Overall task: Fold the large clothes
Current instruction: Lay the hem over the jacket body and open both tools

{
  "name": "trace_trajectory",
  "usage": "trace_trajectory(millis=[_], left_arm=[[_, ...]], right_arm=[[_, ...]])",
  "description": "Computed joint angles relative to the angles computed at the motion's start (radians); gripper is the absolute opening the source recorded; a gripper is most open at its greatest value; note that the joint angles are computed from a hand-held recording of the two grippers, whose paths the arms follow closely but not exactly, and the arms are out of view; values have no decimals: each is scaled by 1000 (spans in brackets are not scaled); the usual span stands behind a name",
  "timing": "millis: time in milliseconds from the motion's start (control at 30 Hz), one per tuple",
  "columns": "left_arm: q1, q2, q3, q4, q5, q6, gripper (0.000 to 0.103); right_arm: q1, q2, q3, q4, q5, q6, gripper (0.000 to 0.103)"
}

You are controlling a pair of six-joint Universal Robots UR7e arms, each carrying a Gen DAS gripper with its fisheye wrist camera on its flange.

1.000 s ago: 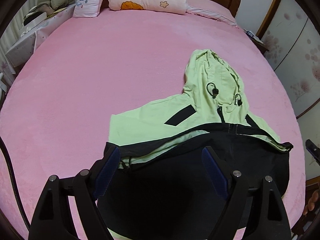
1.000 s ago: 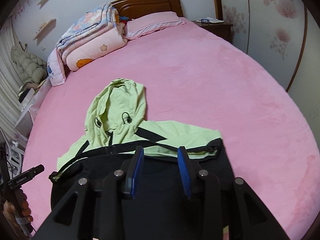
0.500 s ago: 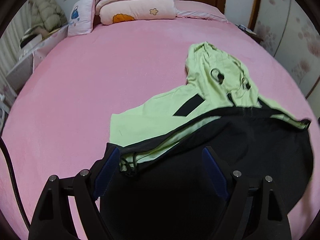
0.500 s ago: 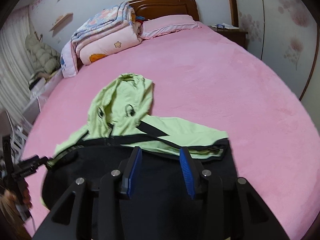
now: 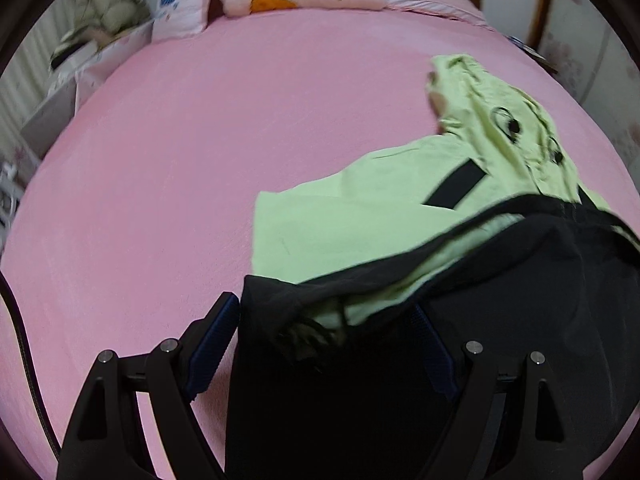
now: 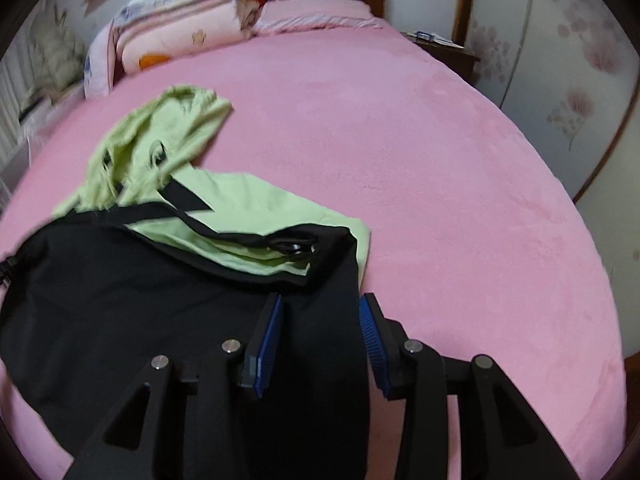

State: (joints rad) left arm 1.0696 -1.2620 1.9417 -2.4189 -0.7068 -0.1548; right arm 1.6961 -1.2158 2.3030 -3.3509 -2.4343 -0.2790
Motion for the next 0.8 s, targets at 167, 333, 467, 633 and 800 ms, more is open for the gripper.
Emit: trace_trajectory(millis=[167, 333, 467, 633, 800], left_arm=[[21, 52, -70, -18, 21, 12, 83], [36, 97, -142, -37, -9, 68, 83], [54, 123, -185, -2, -27, 106, 83], [79, 152, -232, 53, -66, 104, 83], [111, 162, -265, 79, -118, 82, 83]], right_arm=[[-19, 64, -65, -27, -4, -41, 40], [-51, 54, -100, 17, 64, 24, 40], [-90, 9, -91, 76, 168, 70, 41], [-130, -54, -76, 136, 282, 89, 41], [-148, -54, -111, 193, 307, 87, 43]])
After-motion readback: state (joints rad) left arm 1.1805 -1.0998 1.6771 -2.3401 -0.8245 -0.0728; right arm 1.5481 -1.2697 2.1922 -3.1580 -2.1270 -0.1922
